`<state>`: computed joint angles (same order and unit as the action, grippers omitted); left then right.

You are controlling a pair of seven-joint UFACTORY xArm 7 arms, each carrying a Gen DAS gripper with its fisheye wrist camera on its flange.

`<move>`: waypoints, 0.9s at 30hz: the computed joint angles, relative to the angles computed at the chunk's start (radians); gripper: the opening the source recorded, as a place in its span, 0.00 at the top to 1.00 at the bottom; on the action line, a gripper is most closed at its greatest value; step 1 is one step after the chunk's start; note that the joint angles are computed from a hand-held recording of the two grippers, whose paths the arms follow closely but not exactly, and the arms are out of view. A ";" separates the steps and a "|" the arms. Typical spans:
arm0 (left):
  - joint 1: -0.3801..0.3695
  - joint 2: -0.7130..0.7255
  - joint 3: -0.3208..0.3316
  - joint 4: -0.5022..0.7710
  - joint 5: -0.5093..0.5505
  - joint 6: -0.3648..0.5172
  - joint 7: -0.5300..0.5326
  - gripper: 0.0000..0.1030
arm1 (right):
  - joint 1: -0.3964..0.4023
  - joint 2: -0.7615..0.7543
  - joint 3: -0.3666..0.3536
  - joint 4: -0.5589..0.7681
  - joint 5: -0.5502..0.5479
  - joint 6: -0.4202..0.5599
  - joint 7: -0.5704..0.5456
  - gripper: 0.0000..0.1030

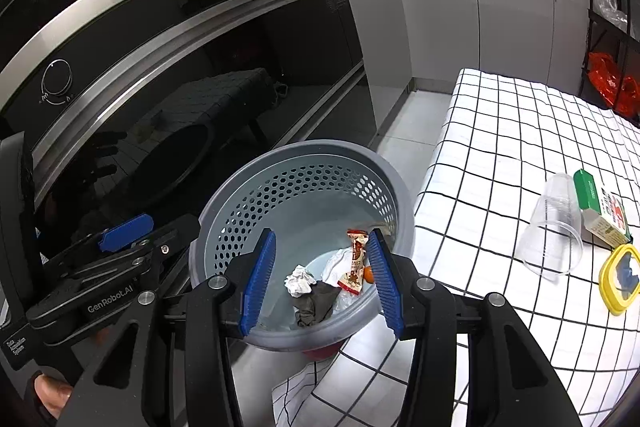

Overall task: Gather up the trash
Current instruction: 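Move both tools back over the table toward the yellow lid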

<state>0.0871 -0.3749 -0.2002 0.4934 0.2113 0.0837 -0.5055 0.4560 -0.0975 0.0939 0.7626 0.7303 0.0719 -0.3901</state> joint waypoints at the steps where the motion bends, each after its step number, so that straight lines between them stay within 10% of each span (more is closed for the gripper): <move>1: 0.004 -0.002 -0.008 -0.001 0.003 0.000 -0.006 0.30 | 0.000 -0.006 -0.003 -0.006 0.008 0.001 -0.005 0.55; 17: -0.039 0.068 -0.108 0.061 0.060 -0.012 -0.101 0.30 | 0.003 -0.165 -0.153 -0.194 0.011 -0.022 0.009 0.54; 27: -0.052 0.210 -0.205 0.199 0.259 0.001 -0.284 0.28 | -0.210 -0.283 -0.205 -0.342 -0.249 -0.024 0.142 0.52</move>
<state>0.0346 -0.1653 -0.4051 0.6920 0.4699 0.0850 -0.7891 0.2462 -0.3808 -0.1109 0.4208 0.4818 0.0478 -0.2480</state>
